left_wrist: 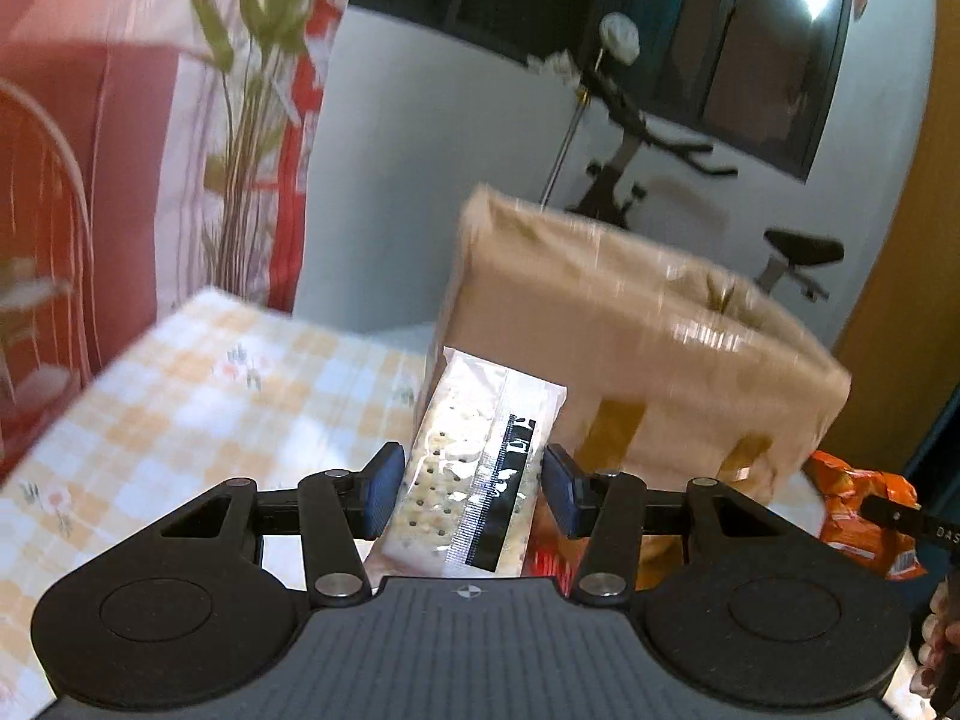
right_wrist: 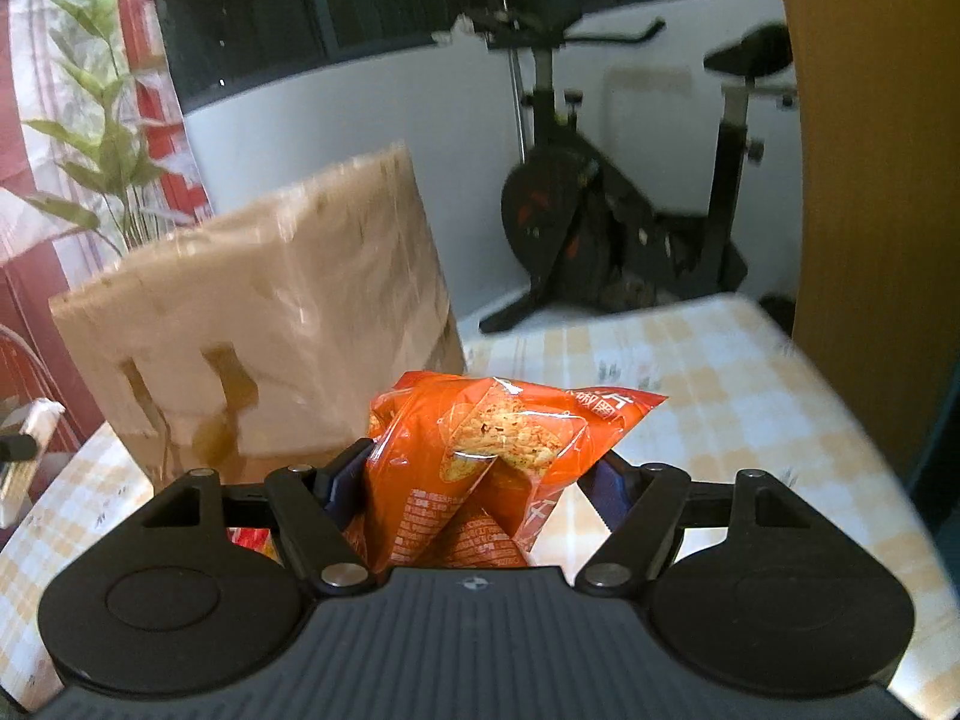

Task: Organize snacks
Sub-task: 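Lift both held snacks over the box and open both grippers to drop them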

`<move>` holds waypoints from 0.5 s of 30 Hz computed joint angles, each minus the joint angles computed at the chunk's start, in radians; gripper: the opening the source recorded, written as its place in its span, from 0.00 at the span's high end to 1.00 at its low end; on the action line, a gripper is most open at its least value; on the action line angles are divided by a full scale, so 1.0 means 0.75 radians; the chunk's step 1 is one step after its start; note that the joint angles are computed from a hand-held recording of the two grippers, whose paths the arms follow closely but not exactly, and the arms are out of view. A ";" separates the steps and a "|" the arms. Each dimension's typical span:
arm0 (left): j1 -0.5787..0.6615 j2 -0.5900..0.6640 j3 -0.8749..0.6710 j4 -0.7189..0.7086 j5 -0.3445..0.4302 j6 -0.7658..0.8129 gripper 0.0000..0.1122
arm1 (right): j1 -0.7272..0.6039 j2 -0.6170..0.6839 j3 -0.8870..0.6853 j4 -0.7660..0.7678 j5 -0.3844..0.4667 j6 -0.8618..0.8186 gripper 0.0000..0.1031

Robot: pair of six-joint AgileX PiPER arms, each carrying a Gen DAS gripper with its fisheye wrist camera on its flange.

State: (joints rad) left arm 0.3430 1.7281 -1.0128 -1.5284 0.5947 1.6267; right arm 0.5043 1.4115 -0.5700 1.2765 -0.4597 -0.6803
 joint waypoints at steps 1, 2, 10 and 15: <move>-0.003 -0.010 -0.008 -0.015 0.001 0.004 0.53 | 0.003 -0.024 -0.004 0.024 -0.017 -0.039 0.28; -0.003 -0.017 -0.022 -0.017 0.004 -0.005 0.53 | 0.003 -0.044 -0.006 0.035 -0.029 -0.061 0.28; -0.054 -0.039 -0.167 -0.056 0.004 -0.045 0.53 | -0.009 -0.159 -0.074 0.065 -0.126 -0.183 0.28; -0.128 -0.007 -0.295 -0.044 -0.015 -0.088 0.53 | -0.045 -0.159 -0.179 -0.004 -0.122 -0.240 0.28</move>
